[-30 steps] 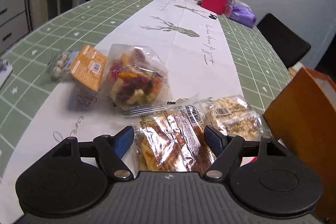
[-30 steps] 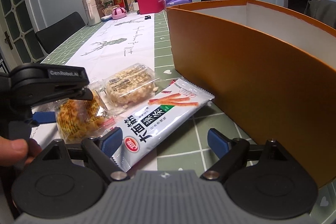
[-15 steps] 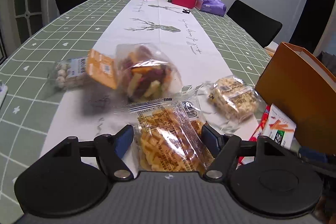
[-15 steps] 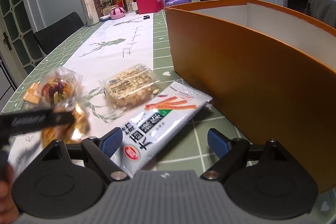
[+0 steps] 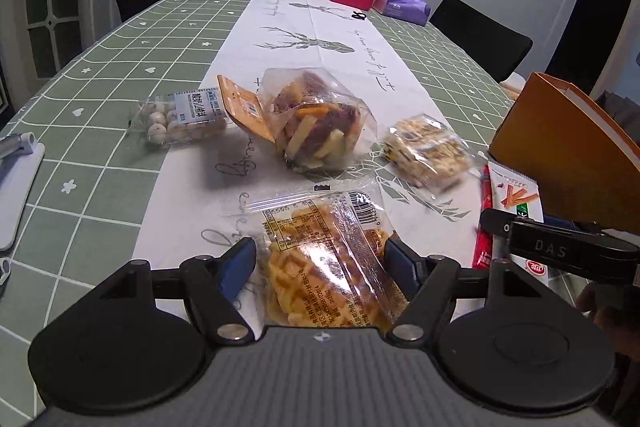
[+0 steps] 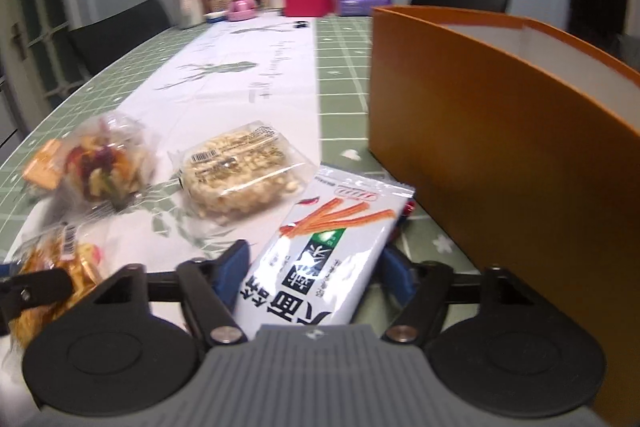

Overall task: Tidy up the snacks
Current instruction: 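Grasp the yellow waffle-cracker bag with the left gripper while the right grasps the white breadstick packet, then lift both packs and carry them over the orange box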

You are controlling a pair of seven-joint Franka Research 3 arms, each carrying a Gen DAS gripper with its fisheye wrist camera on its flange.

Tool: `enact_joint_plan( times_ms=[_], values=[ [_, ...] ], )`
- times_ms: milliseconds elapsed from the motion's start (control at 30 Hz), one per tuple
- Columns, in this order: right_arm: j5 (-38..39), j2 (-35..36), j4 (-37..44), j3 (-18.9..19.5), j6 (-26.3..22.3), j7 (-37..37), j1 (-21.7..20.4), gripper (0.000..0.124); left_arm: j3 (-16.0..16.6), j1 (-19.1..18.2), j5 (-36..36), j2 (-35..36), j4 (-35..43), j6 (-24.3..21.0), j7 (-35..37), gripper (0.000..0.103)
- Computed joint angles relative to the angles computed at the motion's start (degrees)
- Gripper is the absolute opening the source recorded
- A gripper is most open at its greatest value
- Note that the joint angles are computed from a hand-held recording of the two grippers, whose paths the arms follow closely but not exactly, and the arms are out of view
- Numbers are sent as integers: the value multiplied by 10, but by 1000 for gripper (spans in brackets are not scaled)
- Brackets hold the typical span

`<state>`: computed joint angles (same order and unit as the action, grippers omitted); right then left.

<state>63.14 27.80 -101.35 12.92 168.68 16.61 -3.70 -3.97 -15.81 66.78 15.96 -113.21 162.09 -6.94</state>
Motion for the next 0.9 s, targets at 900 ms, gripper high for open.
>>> enact_joint_plan(
  times_ms=[900],
  values=[
    [-21,-76,-61,-99,-239,-204,-21,59,-1,8,-139,-24,-52,82,199,89]
  ],
)
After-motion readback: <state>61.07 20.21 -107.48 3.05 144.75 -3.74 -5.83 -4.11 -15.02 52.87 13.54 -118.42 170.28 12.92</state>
